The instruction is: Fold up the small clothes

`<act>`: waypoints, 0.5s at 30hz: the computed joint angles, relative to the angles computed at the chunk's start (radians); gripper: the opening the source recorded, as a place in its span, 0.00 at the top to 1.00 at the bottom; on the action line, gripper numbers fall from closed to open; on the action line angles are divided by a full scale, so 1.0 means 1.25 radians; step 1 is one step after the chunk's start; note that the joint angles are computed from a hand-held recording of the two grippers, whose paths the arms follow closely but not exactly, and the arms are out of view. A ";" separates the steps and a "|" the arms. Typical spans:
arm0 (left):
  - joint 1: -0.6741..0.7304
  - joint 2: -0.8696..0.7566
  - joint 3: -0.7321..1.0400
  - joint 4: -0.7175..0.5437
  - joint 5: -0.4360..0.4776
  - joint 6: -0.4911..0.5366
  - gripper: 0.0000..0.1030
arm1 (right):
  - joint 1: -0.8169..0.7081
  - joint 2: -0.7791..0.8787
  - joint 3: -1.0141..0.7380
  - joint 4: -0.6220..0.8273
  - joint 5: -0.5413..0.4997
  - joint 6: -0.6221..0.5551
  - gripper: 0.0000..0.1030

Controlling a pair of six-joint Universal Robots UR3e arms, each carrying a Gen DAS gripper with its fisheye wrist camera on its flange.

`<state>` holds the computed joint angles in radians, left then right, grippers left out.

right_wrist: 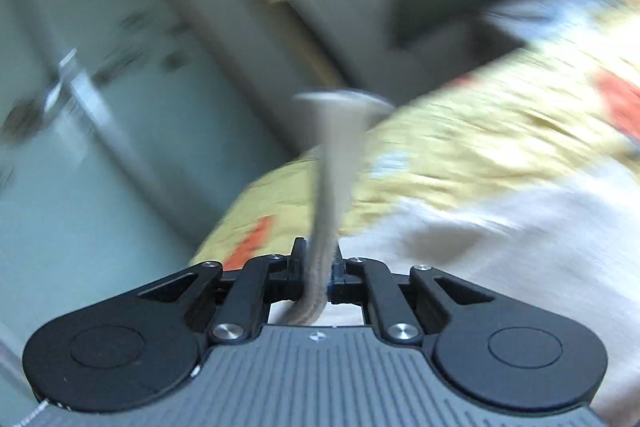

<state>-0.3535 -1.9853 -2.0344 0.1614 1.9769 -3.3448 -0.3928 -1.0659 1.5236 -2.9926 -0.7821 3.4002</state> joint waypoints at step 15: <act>-0.029 -0.127 0.280 -0.134 0.218 0.333 0.18 | -0.139 0.073 0.057 0.057 0.189 0.063 0.58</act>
